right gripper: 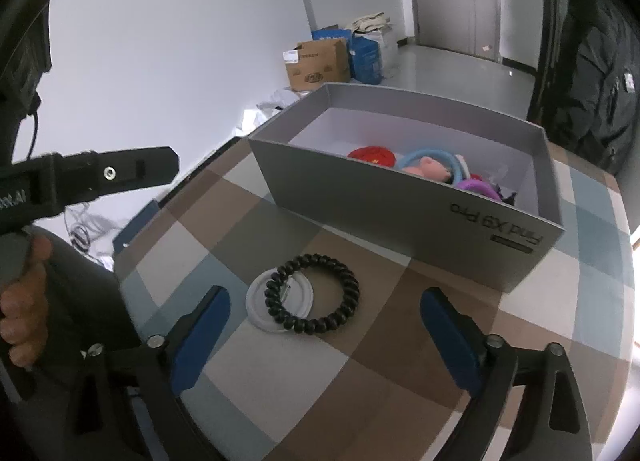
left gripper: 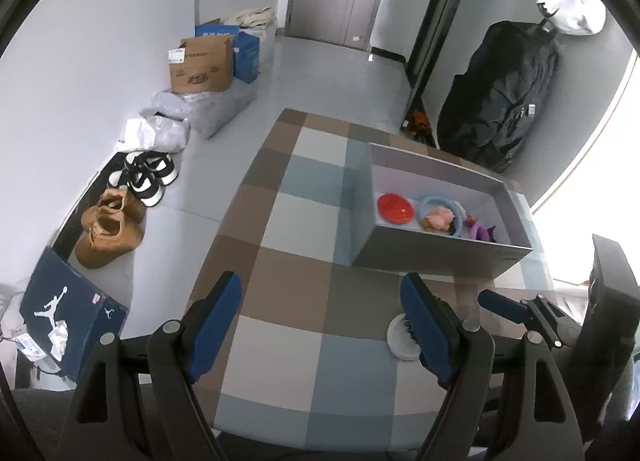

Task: Organize jewelry

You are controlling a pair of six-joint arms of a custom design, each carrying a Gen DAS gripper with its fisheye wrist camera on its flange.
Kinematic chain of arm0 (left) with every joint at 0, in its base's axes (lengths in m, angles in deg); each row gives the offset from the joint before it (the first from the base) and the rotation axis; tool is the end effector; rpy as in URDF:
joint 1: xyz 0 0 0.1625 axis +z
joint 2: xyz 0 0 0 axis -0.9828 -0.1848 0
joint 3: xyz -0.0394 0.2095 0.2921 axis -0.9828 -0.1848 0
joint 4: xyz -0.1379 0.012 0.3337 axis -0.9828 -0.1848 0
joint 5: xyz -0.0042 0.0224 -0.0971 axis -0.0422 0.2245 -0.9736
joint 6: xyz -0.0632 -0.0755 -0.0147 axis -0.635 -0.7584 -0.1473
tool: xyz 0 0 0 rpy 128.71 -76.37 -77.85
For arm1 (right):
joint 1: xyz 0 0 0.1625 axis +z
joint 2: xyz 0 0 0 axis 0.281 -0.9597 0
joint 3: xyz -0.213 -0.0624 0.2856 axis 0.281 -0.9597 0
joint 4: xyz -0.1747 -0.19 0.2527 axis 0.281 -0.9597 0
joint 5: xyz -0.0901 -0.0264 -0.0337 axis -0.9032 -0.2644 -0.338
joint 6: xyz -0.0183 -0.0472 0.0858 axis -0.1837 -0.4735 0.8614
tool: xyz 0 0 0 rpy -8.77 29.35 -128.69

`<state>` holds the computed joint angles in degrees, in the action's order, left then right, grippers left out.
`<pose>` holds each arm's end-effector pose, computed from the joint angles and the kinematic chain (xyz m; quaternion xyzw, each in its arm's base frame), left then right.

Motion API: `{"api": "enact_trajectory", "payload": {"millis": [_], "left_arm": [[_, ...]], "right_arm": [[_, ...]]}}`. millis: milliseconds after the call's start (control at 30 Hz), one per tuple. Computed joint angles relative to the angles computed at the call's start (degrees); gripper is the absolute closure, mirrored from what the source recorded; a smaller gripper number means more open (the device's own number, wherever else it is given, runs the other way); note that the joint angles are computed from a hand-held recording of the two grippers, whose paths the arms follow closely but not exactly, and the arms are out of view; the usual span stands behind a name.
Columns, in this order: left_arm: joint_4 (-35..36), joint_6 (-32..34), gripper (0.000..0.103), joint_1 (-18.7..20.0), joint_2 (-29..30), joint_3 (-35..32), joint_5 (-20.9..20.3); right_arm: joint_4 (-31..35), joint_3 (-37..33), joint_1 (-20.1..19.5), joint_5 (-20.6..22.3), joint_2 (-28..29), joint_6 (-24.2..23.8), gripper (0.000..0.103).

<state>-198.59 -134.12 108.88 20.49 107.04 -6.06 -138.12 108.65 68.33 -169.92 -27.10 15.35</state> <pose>-0.4537 -0.4893 0.0472 0.1459 0.9154 -0.2675 0.2632 0.0638 -0.4959 0.3186 0.2569 -0.9072 0.2427 0.2283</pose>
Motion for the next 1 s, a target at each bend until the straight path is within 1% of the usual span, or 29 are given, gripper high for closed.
{"api": "enact_trajectory", "payload": {"millis": [33, 133, 200, 233, 267, 367, 400, 467, 533, 633, 800, 900, 1000], "left_arm": [[0.09, -0.28, 0.025, 0.12, -0.17, 0.17, -0.09], [0.2, -0.93, 0.025, 0.48, -0.7, 0.7, -0.24], [0.2, -1.5, 0.025, 0.69, -0.94, 0.87, -0.37], [-0.22, -1.62, 0.025, 0.76, -1.13, 1.13, -0.51], [-0.5, -1.8, 0.025, 0.77, -1.24, 1.26, -0.61], [-2.86, -0.92, 0.025, 1.09, -1.44, 1.82, -1.61], [-3.67, -0.62, 0.025, 1.22, -1.5, 2.03, -2.13], [-3.48, -0.69, 0.025, 1.35, -1.28, 1.72, -2.29], [-1.06, -2.13, 0.025, 1.23, -0.78, 0.78, -1.29], [-0.4, -2.16, 0.025, 1.32, -0.33, 0.16, -1.56], [-0.14, -0.99, 0.025, 1.08, 0.33, -0.32, -1.21], [0.43, -0.63, 0.025, 0.97, 0.78, -0.63, -1.95], [0.53, 1.36, 0.025, 0.68, 1.52, -1.12, -2.42]], "right_arm": [[-0.15, -0.15, 0.04, -0.28, 0.35, 0.11, 0.015], [-1.53, -0.16, 0.3, -0.98, 1.32, -0.47, 0.018], [-2.28, -0.01, 0.54, -1.1, 1.96, -2.05, 0.023], [-2.91, 0.2, 0.78, -1.73, 2.35, -3.13, 0.026], [-4.58, 0.63, 1.33, -2.87, 2.93, -4.27, 0.027], [-5.17, 1.25, 1.39, -2.64, 2.76, -5.63, 0.039], [-5.72, 1.35, 1.46, -3.0, 2.88, -5.76, 0.045], [-5.72, 1.4, 1.19, -2.74, 2.62, -5.43, 0.049], [-5.62, 1.21, 1.04, -2.69, 2.54, -5.07, 0.055], [-4.7, 1.12, 0.82, -2.27, 2.04, -4.22, 0.057], [-3.18, 0.72, 0.36, -0.16, 0.65, -2.77, 0.058], [-2.21, 0.49, -0.21, 1.13, -0.55, -0.97, 0.058], [-0.72, 0.12, -0.98, 2.7, -1.83, 0.78, 0.058]]}}
